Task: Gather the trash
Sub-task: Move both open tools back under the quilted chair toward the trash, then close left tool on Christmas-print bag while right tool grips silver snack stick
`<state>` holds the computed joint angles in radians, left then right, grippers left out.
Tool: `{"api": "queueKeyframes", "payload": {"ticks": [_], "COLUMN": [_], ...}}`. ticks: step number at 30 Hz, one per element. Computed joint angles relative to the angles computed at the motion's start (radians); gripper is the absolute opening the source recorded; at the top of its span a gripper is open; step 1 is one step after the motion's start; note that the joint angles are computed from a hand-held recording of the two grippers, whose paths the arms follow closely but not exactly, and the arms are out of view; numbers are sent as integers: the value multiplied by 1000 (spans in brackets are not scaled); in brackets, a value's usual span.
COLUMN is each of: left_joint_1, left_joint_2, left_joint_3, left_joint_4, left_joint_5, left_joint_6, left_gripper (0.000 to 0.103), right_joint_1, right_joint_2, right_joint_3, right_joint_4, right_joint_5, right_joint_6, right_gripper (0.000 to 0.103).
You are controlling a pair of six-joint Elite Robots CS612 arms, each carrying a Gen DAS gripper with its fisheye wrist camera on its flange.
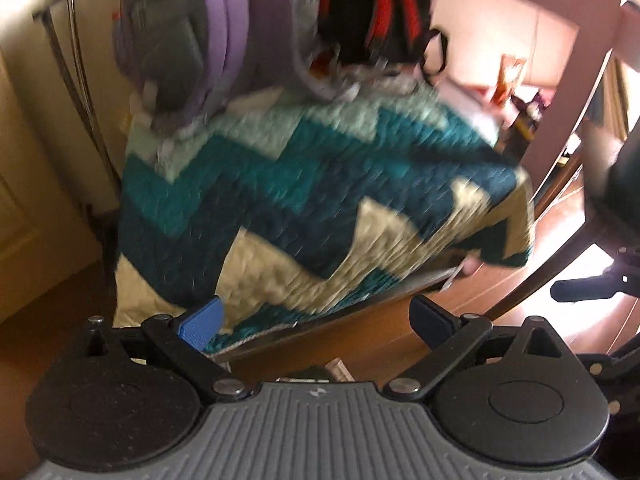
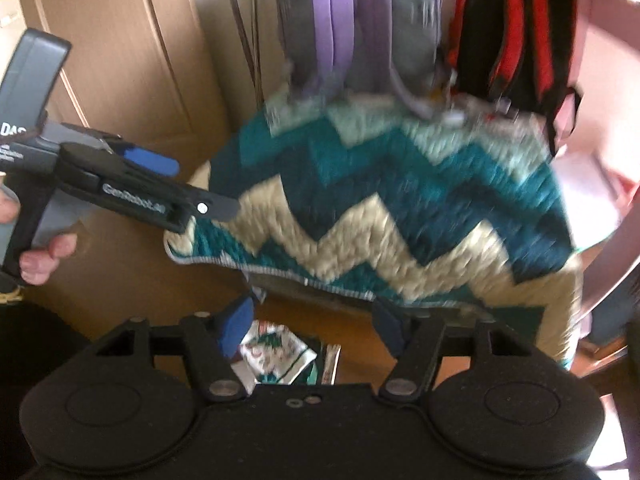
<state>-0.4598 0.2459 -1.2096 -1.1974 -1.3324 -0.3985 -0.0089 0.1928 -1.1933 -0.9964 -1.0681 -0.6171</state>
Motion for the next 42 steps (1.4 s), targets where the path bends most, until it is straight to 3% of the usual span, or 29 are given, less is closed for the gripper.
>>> {"api": "queueKeyframes", "payload": {"ticks": [7,15,22,29,37,42], "left_joint_1": [38,63,102,119,123,123], "left_joint_2": [49,116,175,235,264,270], "left_joint_3": [37,73,106,103,125,141], "left_joint_4": [99,162,202,209,192,168], "left_joint_5": [-21,-58,-144,-193,-187,-195], "left_joint_6": [42,124,28,16,25,31], "left_gripper": [100,100,100,100,100,99], "right_joint_1": [37,78,110,128,144,148], "right_joint_2": [53,112,153,178,174,169], "right_joint_3": [52,116,179,226,335,378], "right_joint_4": [18,39,26,33,-72,-81], "right_joint_5": [-84,-243,-391,-439,-484,-483], "right_joint_6": [38,-21,-102,-134,-34,0], "right_gripper": [65,65,65,65,63,63]}}
